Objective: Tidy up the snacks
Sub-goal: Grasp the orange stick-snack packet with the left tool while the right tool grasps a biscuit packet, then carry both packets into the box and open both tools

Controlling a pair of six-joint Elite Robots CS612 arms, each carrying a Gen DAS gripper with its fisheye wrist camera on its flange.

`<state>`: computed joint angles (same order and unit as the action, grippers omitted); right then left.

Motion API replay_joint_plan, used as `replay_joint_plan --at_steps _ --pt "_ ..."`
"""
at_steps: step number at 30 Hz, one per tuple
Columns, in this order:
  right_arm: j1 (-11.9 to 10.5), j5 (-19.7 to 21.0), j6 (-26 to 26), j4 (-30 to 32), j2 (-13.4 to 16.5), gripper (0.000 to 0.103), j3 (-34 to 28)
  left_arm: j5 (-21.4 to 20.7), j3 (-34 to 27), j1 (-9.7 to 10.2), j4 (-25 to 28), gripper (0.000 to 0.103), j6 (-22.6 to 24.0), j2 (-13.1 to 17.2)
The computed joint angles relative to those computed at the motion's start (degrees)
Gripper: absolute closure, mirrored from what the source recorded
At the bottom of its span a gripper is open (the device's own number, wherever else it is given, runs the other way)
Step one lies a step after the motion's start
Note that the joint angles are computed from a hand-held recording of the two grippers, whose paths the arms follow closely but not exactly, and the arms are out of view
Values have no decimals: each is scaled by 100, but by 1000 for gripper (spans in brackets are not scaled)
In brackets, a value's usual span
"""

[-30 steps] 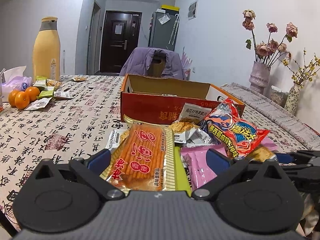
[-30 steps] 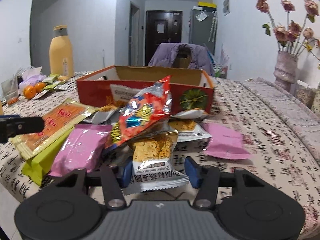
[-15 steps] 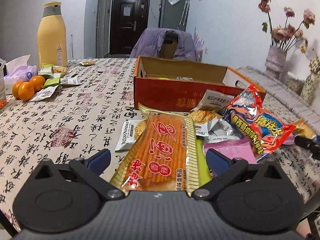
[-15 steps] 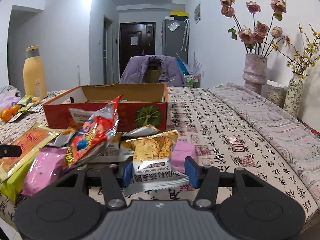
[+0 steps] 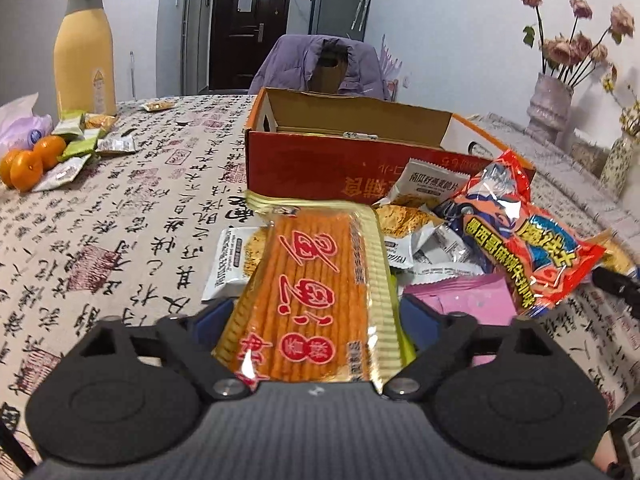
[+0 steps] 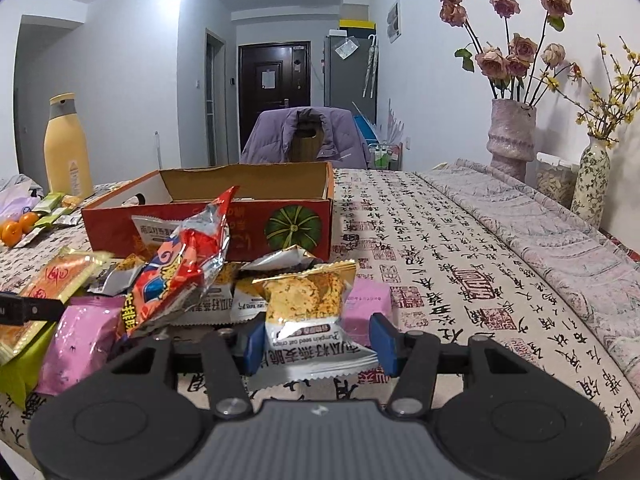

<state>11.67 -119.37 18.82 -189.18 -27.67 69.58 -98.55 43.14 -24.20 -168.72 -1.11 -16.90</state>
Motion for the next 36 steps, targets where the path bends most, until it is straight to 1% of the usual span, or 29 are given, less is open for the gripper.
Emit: replay_joint_plan --at_steps 1,4,6,9,14,21,25,31,36 --pt "-3 11 7 2 0 50 1 -37 5 6 -19 20 -26 2" --pt "-7 44 19 8 8 50 -8 -194 28 30 -69 29 -102 0" --pt "-9 61 25 10 8 50 -10 -275 51 44 -111 37 -136 -5" --pt "-7 68 22 -14 1 50 7 -340 107 57 -200 46 -162 -26" --pt "8 63 -11 -89 -7 50 32 -354 211 73 -347 54 -225 -76" --pt "12 68 -45 -162 -9 50 41 -353 285 85 -590 55 -266 -129" --pt "7 81 -79 -185 4 50 7 -328 230 84 -663 55 -267 -123" --pt "-21 68 -153 -275 62 50 -126 -247 -27 73 -749 55 -257 -35" --pt "-76 24 -222 -323 143 50 -354 -180 -419 49 -704 55 -212 113"
